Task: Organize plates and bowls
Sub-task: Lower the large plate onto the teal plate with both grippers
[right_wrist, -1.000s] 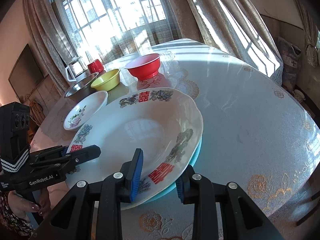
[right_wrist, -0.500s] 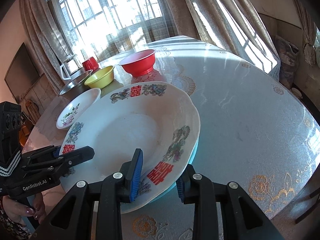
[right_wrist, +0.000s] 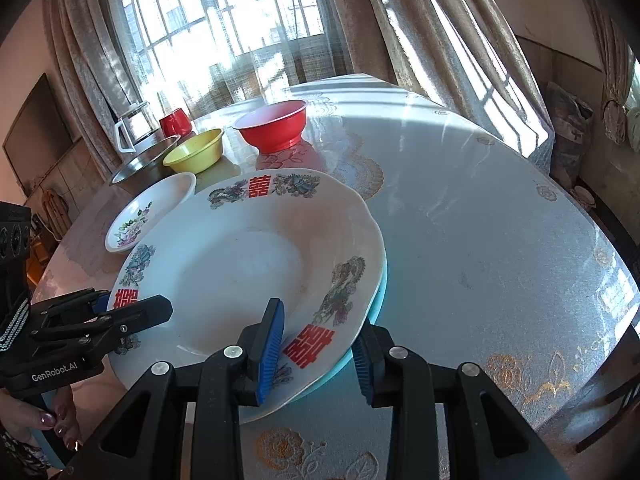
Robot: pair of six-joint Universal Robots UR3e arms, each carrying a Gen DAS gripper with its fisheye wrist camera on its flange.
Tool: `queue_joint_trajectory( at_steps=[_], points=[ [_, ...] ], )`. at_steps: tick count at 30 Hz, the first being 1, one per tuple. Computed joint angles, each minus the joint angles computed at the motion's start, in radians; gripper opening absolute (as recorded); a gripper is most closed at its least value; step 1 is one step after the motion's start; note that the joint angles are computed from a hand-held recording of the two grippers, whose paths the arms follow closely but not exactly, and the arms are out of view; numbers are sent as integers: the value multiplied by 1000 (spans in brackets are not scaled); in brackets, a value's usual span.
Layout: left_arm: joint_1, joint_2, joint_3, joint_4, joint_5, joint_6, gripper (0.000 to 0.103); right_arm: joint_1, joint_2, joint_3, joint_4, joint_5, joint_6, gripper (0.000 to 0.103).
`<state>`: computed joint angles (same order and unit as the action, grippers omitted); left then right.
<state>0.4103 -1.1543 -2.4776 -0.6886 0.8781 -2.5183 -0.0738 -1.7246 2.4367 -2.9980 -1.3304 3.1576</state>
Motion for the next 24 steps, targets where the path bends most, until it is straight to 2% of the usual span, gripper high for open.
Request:
queue_joint_trajectory(
  at_steps=[3, 7, 19, 22, 24],
  points=[
    [12, 25, -4, -29, -9, 15, 41, 5, -3, -3, 2, -12, 6, 33],
    [11, 58, -17, -45, -4, 37, 43, 53, 14, -18, -27, -114, 11, 33],
    [86, 212, -13, -284, -46, 145, 45, 32, -19, -20, -12, -108, 16, 33],
    [79, 206, -25, -233, -29, 130, 45, 32, -16, -14, -18, -104, 16, 33],
    [37, 162, -25, -134, 9, 81, 45, 39, -5, -13, -30, -111, 18, 33]
  ],
)
